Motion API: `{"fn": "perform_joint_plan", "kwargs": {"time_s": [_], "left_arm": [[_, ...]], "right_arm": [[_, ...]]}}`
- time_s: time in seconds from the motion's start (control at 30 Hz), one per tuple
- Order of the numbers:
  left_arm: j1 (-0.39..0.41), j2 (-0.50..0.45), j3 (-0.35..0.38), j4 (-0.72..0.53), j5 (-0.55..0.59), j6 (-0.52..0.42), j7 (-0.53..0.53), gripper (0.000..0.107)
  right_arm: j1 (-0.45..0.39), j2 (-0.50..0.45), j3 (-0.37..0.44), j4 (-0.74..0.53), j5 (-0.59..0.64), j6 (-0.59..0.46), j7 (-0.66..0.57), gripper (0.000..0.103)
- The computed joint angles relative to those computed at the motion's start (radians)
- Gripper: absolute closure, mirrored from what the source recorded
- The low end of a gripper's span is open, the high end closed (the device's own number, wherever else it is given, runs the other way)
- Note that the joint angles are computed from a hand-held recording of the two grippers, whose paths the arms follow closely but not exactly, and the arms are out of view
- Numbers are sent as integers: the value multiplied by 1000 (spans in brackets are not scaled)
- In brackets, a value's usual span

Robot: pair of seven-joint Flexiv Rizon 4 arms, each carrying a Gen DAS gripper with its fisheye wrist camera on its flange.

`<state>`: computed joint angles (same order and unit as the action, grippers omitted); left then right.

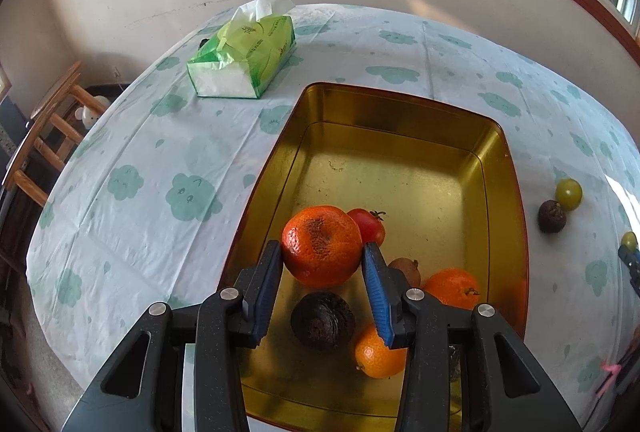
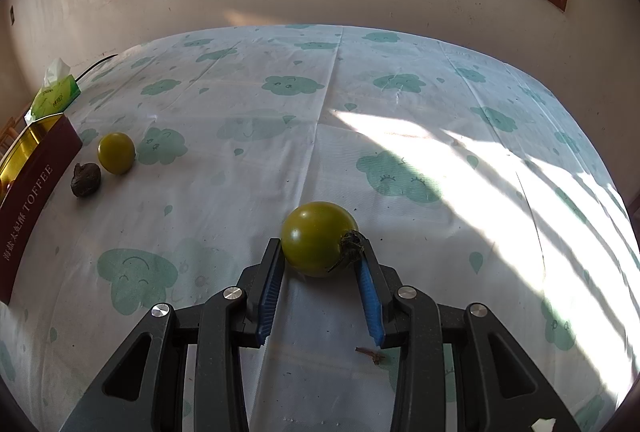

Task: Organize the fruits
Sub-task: 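Carry the bumpy mandarin into the gold tin with the left gripper and release it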

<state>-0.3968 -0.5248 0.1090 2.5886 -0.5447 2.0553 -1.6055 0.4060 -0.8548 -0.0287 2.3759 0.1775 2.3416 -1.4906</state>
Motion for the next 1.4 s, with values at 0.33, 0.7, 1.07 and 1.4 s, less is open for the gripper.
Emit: {"fn": "perform_joint_plan", "kwargs": {"time_s": [0.33, 0.7, 1.07, 1.4], "left_arm": [[-45, -33, 31, -17, -56, -20, 31, 64], [-107, -49, 62, -19, -111, -28, 61, 64], [-185, -41, 55, -8, -241, 14, 131, 64], [-167, -17, -9, 42, -283, 104, 125, 61]], "right_arm": [[2, 0, 0, -1, 4, -1, -3, 69], [3, 0, 0, -2, 5, -2, -3, 69], [3, -1, -1, -2, 5, -1, -5, 69], [-5, 2, 3, 0, -2, -2, -3, 70]]}}
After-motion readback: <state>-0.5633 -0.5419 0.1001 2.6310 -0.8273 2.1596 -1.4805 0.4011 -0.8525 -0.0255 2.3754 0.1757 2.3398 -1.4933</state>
